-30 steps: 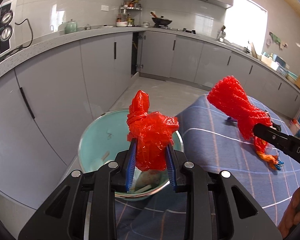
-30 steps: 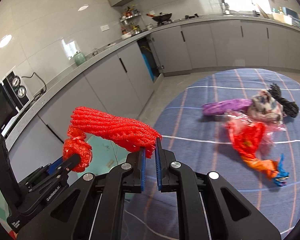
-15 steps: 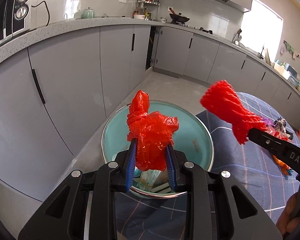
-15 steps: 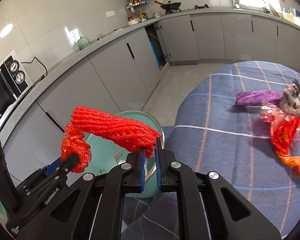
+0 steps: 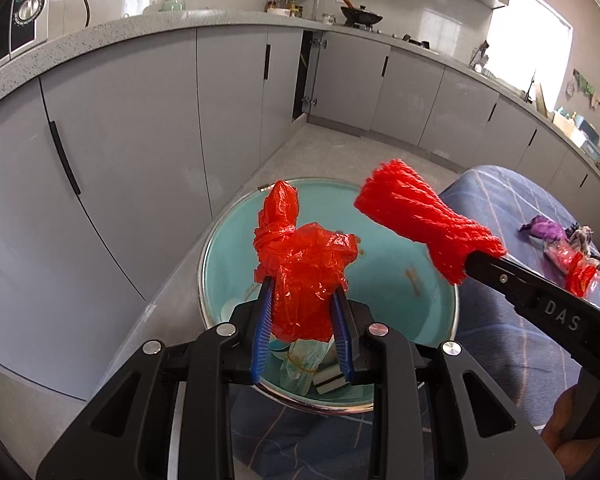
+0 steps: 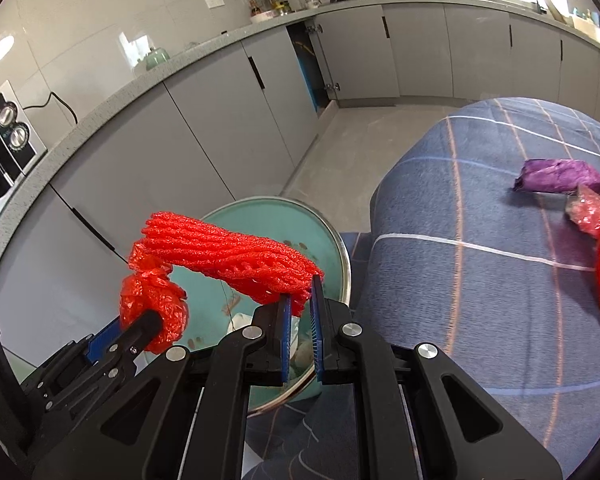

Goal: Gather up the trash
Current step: 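Carry the red bag and red mesh bag over the teal bin and release both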

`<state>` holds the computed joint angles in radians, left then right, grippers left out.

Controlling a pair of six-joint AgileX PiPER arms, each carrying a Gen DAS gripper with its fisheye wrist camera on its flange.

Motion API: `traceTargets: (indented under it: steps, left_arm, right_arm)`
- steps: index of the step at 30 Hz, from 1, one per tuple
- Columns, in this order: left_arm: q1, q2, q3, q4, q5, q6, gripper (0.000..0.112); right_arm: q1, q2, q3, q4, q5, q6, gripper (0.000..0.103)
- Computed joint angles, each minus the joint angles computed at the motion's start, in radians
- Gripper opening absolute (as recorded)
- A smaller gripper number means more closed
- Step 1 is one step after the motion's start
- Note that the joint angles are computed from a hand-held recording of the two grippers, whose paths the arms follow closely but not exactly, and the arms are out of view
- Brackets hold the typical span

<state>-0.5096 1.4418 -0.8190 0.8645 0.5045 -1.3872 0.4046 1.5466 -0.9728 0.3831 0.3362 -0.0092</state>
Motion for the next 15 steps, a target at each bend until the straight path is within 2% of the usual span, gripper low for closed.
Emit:
traceTargets:
  steps: [8,12,13,14,15]
  left_arm:
    - [0.037,0.050,-0.016,-0.021,-0.024,0.037,0.028]
    - [0.038,0.077,-0.036,-0.034,-0.013,0.048,0.028]
    - [0.037,0.080,-0.036,-0.036,-0.012,0.045,0.028]
    - [0.036,0.086,-0.038,-0.039,-0.009,0.046,0.030]
    - [0.034,0.089,-0.039,-0.037,-0.005,0.044,0.030]
  right_arm:
    - [0.028,0.069,-0.040,-0.072,-0.023,0.069,0.010]
    - [0.029,0.095,-0.046,-0.017,-0.040,0.016,0.012]
    - [0.029,0.100,-0.047,0.021,-0.042,-0.024,0.019]
    - [0.027,0.100,-0.043,0.060,-0.045,-0.069,0.031]
    - [0.023,0.094,-0.036,0.080,-0.049,-0.090,0.037]
